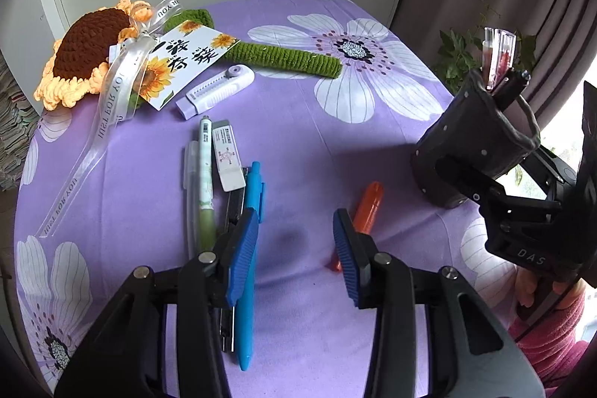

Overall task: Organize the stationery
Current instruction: 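Grasp the blue pen with the left tool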

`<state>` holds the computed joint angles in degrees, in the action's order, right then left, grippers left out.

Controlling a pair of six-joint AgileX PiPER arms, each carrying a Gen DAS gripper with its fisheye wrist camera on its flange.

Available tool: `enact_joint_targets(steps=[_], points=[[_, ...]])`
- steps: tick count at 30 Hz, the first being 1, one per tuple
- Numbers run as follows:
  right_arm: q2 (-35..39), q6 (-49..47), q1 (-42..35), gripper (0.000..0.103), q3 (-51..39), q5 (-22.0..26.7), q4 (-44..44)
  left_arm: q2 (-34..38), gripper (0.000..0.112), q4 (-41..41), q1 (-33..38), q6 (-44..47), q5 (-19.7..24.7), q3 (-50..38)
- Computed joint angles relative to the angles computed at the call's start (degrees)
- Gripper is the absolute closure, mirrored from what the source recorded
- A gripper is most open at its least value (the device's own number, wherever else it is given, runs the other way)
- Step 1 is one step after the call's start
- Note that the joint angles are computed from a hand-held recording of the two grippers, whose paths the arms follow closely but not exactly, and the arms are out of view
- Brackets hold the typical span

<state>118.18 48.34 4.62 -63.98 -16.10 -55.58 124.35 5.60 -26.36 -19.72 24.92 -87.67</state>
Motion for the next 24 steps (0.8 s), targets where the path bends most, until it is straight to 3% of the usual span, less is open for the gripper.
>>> enact_joint_targets(steps=[12, 18, 24], points=[[-0.19, 0.69, -0.25, 0.03, 0.49, -0.6, -0.64, 2.95, 0.073, -1.28, 1.33, 1.19, 1.88, -3.58], [-0.18, 0.89, -0.28, 0.03, 0.41, -0.56, -0.85, 3.07, 0.074, -13.87, 1.4, 13.6, 3.28, -4.26], [0.01, 1.63, -0.45, 0.03, 0.16, -0.63, -1.66, 3.64, 0.073, -9.12, -0.02, 10.29, 4.37, -5.82]])
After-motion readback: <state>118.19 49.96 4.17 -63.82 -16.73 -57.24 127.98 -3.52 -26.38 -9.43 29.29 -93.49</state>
